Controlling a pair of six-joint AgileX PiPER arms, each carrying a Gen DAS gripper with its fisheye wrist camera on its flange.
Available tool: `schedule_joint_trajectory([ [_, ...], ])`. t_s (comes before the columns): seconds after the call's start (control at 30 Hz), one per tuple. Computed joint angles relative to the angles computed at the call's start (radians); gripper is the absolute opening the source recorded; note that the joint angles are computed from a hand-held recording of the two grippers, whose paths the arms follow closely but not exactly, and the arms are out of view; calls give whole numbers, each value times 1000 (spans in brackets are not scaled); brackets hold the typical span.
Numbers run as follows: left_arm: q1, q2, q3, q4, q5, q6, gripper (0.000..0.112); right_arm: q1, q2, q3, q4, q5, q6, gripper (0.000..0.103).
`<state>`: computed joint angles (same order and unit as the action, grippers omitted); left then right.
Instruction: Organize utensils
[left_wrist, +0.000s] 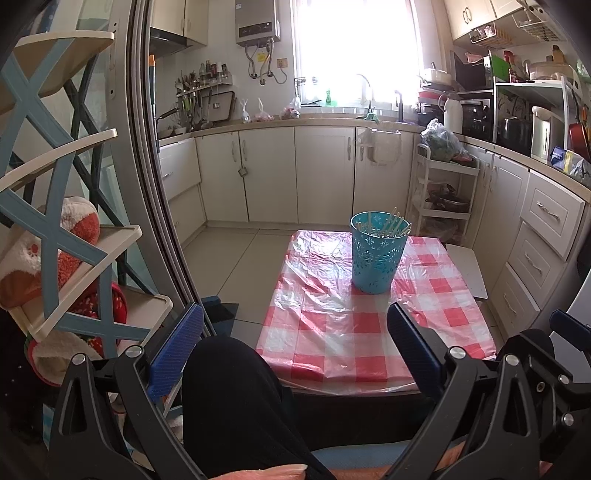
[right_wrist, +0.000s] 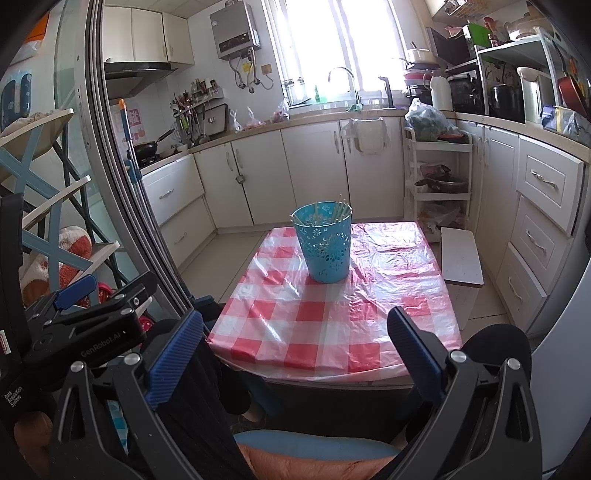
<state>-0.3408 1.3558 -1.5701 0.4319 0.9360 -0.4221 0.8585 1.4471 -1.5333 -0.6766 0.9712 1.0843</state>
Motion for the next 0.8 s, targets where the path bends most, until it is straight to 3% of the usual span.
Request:
schedule_joint_trajectory([
  [0.2,20,0,15,-31,-22,16,96,-12,0,7,20,-10,-15,96],
  [0.3,77,-12,49,-165,-85,98,96,-33,2,15,51,-28,-34,96],
  [0.57,56,44,38,-87,-101,68,96,-135,24,49,107,-98,-77,96],
  [0.67,64,95,-8,-115,-79,92,96,-222,90,19,162,-133,-167,96],
  [0.8,88,180,-77,-185,-67,146,96,-377,275,-94,306,-168,-340,96],
])
